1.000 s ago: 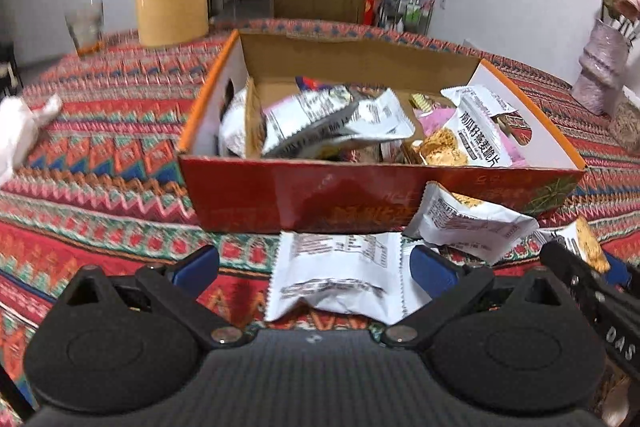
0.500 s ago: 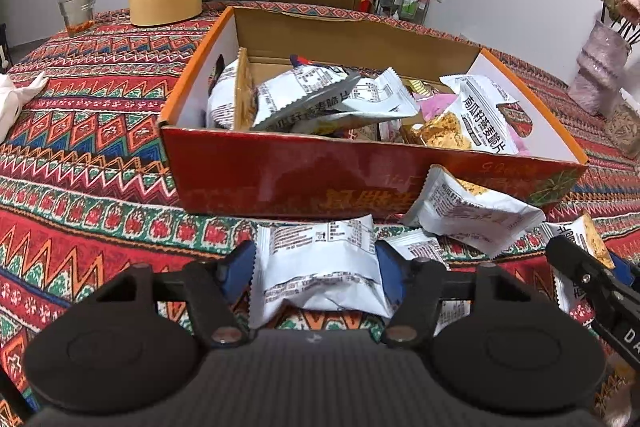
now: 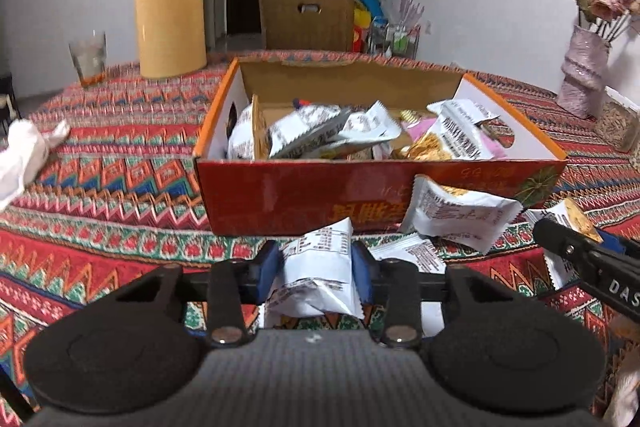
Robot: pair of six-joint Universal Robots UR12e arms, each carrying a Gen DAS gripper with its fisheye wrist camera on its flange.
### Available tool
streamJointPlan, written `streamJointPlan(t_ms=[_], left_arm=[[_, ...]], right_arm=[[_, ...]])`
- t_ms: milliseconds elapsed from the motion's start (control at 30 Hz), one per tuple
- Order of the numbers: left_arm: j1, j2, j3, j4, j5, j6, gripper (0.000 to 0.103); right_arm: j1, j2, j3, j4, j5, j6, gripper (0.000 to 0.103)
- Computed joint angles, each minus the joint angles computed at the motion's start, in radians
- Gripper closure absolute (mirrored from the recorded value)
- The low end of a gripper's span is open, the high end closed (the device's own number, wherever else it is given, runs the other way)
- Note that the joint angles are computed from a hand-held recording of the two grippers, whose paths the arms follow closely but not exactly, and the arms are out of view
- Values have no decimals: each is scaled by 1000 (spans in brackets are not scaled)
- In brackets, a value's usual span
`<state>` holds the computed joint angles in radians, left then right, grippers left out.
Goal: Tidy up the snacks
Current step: 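Carry both packets into the cardboard box and open both tools to release them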
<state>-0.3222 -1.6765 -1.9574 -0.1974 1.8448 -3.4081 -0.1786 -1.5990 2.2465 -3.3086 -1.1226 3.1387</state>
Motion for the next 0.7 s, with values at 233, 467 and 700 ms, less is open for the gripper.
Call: streamJointPlan(t_ms=[233,467,700], left_arm=[[-4,10,-20,57,5,25,77],[-3,32,-45,126,8,38,80],[-10,43,-46,213,9,70,80]], right_arm=[[1,0,3,-11,-6,0,52],[5,1,9,-44,-14,-3,52],[3,-14,6,-63,-13,-7,52]])
